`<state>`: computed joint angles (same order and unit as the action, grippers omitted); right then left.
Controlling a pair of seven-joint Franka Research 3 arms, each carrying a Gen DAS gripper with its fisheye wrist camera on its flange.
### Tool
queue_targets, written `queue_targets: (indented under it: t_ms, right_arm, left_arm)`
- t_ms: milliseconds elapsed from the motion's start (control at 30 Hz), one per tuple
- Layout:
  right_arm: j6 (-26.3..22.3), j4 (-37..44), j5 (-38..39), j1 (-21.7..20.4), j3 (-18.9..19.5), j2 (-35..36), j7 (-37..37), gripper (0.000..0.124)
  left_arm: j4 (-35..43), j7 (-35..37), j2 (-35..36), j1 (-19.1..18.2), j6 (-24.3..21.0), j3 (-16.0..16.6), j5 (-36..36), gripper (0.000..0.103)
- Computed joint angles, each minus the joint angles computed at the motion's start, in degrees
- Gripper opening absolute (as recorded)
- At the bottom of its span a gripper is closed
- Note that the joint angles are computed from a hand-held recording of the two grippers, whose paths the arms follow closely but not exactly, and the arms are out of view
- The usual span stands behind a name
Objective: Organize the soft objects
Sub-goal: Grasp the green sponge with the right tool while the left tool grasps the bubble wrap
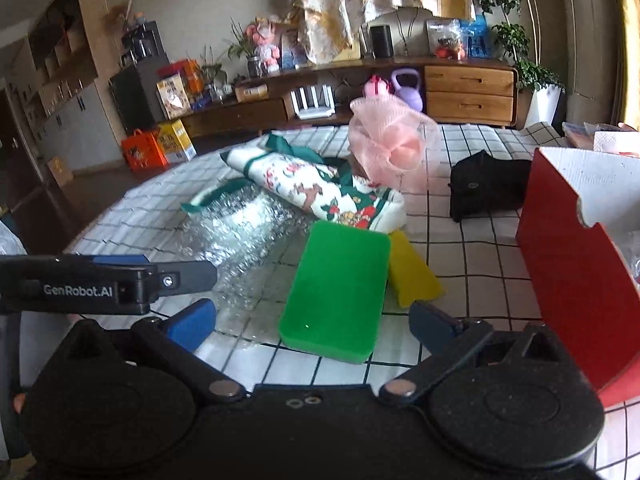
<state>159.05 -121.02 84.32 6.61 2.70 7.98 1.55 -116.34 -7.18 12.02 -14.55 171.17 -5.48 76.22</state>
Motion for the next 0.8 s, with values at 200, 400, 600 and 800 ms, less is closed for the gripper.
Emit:
queue_targets:
  t_ms: [200, 400, 600, 800]
  right_arm:
    - [1.9, 3.5, -4.4, 0.2, 1.0, 4.6, 3.8, 0.102]
    - [2.9, 6.4, -9.4, -0.5, 2.5, 8.4, 7.1, 0.094]
    - [4.5, 8.8, -13.1, -1.4, 3.9, 11.0, 11.6, 0.085]
    - [6.3, 9.7, -15.3, -2.3, 5.7, 12.2, 12.9, 0.076]
  left_arm:
    - [2.1, 0.1, 3.0, -0.3, -1.6, 0.6, -1.2, 0.102]
    - [4.4, 1.5, 6.0, -0.8, -0.2, 2.1, -4.1, 0.102]
    - [6.6, 4.0, 8.5, -2.2, 1.8, 3.7, -6.9, 0.101]
    - [7.4, 6.0, 9.4, -3.9, 2.6, 5.3, -8.4, 0.078]
